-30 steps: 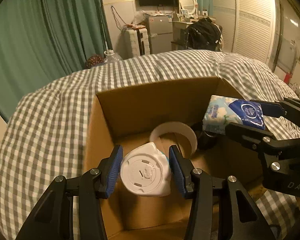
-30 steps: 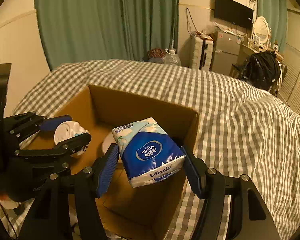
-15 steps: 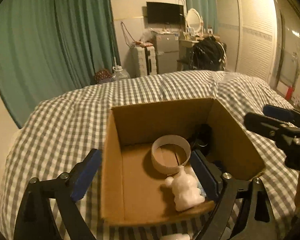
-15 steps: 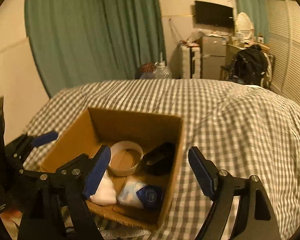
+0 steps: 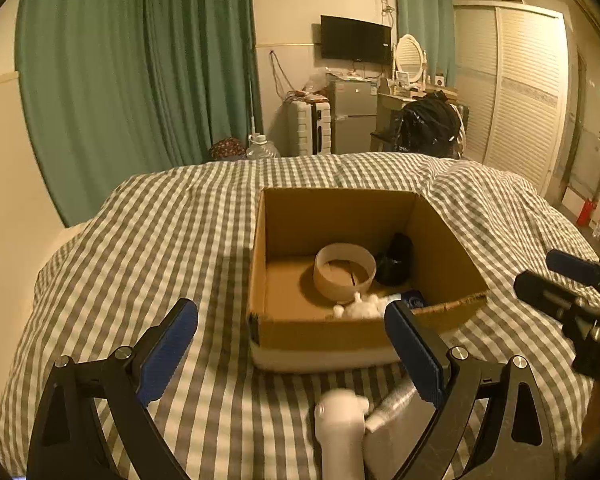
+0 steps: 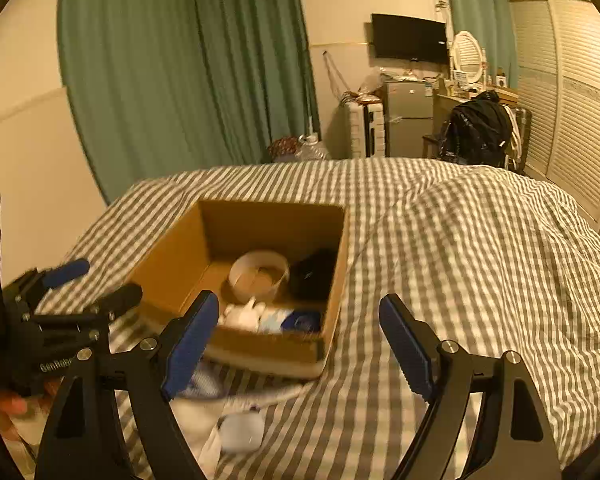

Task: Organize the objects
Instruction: 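Grasp the white roll-on bottle with the left tool while the right tool grasps the white sock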

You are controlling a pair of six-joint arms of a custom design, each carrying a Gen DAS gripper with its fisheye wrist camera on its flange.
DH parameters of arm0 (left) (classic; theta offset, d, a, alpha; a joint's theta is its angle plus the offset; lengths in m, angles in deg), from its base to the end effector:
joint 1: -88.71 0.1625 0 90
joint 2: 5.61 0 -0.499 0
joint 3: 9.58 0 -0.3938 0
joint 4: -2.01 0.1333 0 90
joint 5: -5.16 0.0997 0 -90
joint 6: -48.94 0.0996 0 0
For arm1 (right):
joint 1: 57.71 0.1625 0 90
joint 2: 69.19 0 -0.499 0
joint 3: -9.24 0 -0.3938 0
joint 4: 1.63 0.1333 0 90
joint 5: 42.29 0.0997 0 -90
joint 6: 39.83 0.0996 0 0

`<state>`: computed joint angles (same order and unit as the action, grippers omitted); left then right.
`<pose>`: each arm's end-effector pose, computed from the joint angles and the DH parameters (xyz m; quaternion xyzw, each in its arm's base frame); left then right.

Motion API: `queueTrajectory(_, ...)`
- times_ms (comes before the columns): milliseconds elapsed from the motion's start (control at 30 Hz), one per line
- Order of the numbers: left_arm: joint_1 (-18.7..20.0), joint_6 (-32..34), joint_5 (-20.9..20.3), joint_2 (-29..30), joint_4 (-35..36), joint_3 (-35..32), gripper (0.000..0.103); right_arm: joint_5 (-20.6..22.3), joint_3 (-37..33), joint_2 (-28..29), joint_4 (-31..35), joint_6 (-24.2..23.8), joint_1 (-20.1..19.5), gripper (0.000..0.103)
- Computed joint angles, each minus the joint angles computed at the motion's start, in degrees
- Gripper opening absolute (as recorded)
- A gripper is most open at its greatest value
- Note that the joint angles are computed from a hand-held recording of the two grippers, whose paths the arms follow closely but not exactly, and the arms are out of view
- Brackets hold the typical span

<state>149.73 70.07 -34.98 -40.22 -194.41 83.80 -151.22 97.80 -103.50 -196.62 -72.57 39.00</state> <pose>-0.1702 -0.7396 0.1396 0.1971 0.8236 -0.3918 0.3596 0.1912 -0.7612 0.1417 0.2345 -0.8627 0.3783 0.2399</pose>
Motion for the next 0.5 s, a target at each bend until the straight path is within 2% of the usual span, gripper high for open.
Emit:
queueTrajectory(367, -1.19, -3.17, 3.28, -1.59, -3.17, 8.62, 0.097, -1.49, 8.08, -1.43, -5.57, -3.49, 1.12, 0.083)
queueTrajectory(500, -0.87, -5.15, 4.94, -0.83, -1.36, 9.61, 0.097, -2.04, 10.58, -1.69, -7.85, -4.50, 0.90, 0.083)
